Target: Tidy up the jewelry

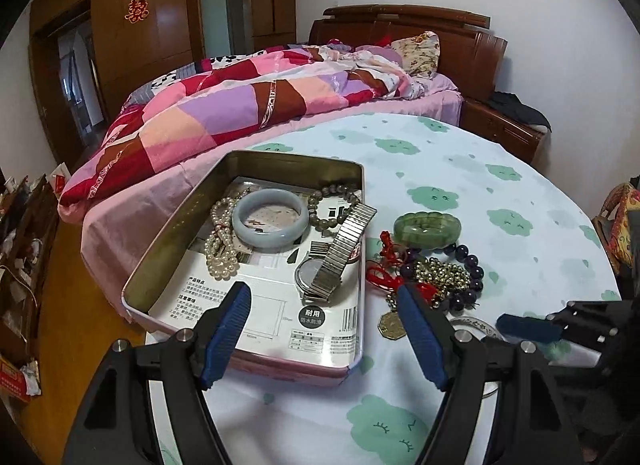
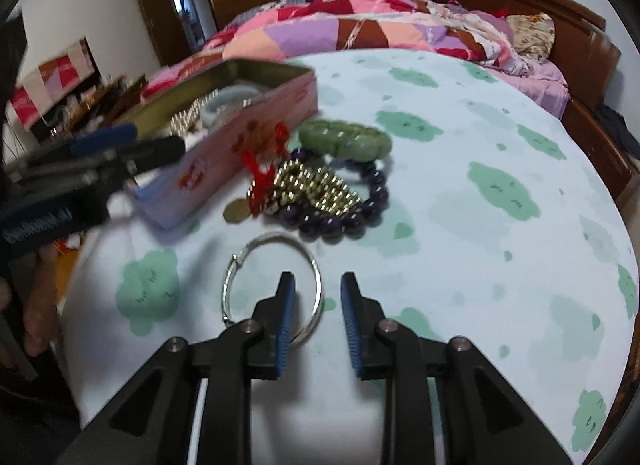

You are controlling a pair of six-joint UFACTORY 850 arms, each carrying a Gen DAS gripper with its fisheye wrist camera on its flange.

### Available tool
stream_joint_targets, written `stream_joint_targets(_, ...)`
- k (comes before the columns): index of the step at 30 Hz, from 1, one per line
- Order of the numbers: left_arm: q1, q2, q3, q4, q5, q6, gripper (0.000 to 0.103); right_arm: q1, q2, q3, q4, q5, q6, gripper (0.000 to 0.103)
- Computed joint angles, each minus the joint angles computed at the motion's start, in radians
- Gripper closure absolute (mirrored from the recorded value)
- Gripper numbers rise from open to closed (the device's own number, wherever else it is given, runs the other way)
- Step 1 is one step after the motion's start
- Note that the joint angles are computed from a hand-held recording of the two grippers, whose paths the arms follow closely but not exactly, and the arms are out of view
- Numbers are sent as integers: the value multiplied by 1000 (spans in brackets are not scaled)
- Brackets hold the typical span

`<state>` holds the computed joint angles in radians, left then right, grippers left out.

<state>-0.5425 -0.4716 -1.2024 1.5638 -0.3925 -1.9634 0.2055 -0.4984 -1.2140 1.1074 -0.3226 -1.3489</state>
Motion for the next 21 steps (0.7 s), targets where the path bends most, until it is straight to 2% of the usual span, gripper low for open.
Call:
stream_joint_targets(1,0,-2,-3,-7,2,10,28,8,6,8,1,31,-14,93)
stream_joint_targets(2,-1,-3,-4,-7,2,10,28,10,8,11,-19,40,0,96)
stream_joint_targets(7,-8,-14,-23,24,15,22,28,-11,24,33,72,59,-75,98)
stream_joint_targets(15,-28,-81,-143,-27,20,169,28,-84,28,16,170,66,-95,97)
stream_joint_targets(21,-38,-178,-295,-224,54,426,28,-122,21,-3,214,55,-96,97)
